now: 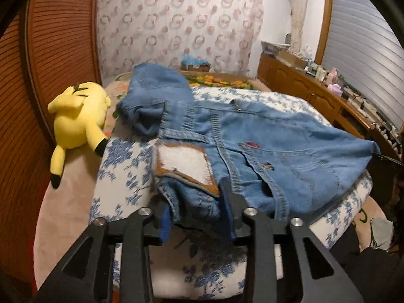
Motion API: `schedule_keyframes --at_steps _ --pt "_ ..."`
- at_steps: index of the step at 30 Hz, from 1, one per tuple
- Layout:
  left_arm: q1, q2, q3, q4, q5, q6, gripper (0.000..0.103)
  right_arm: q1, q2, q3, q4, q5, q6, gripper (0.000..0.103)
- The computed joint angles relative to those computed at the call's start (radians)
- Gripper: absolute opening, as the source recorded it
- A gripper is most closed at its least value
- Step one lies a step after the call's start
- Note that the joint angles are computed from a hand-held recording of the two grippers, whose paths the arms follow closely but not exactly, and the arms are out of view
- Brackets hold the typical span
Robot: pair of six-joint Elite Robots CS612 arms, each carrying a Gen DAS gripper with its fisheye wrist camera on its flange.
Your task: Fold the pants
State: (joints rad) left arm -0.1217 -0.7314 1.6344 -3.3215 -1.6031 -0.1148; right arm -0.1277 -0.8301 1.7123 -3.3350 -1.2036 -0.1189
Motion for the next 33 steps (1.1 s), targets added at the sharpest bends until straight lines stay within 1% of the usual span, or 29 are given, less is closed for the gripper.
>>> schedule_keyframes --at_steps 2,3,4,5,6,7,8,11,14,17,20,21,23,28,31,33 --pt "0.002 -0.005 0.007 -0.01 0.014 -0.014 0.055 0.0 -0.008 0.005 0.015 -0.019 0.0 0.026" --pt "0.003 -0.007 0.007 -0.011 0.018 -0.015 0.055 0.0 -0.012 0.004 0.023 -0.03 0.0 0.03" --pt "0.005 -0.008 0.006 -0.013 0.024 -0.016 0.056 -0.001 -0.015 0.005 0.021 -0.032 0.002 0.031" --pt "0.005 -0.01 0.005 -0.015 0.033 -0.016 0.06 -0.004 -0.02 0.012 0.012 -0.029 0.005 0.032" --pt "0.006 -0.01 0.001 -0.02 0.036 -0.015 0.066 -0.003 -0.024 0.015 0.003 -0.034 0.013 0.035" --pt "0.007 -0.008 -0.002 -0.027 0.037 -0.014 0.077 -0.001 -0.026 0.017 -0.007 -0.044 0.023 0.04" --pt "0.006 -0.007 -0.003 -0.036 0.039 -0.013 0.081 -0.001 -0.03 0.029 -0.024 -0.05 0.029 0.04" --pt "0.0 -0.002 -0.018 -0.04 0.038 0.001 0.081 0.007 -0.032 0.031 -0.055 -0.064 0.029 0.042" --pt "-0.005 0.007 -0.036 -0.037 0.028 0.011 0.081 0.017 -0.023 0.015 -0.075 -0.07 0.029 0.044" --pt "-0.019 0.019 -0.055 -0.041 0.022 0.032 0.081 0.023 -0.004 -0.008 -0.088 -0.058 0.051 0.045" --pt "-0.032 0.031 -0.083 -0.016 0.006 0.055 0.081 0.031 0.019 -0.036 -0.108 -0.053 0.057 0.045" --pt "-0.037 0.036 -0.092 -0.015 -0.002 0.063 0.081 0.029 0.024 -0.042 -0.105 -0.04 0.053 0.045" --pt "-0.044 0.043 -0.108 -0.002 -0.014 0.074 0.081 0.026 0.035 -0.056 -0.101 -0.045 0.032 0.045" --pt "-0.062 0.074 -0.166 0.047 -0.055 0.095 0.081 0.023 0.06 -0.106 -0.033 -0.034 0.012 0.046" --pt "-0.071 0.092 -0.193 0.086 -0.061 0.115 0.081 0.028 0.078 -0.152 0.034 -0.06 -0.005 0.046" --pt "-0.075 0.1 -0.202 0.109 -0.062 0.12 0.081 0.024 0.085 -0.179 0.088 -0.058 -0.012 0.046"
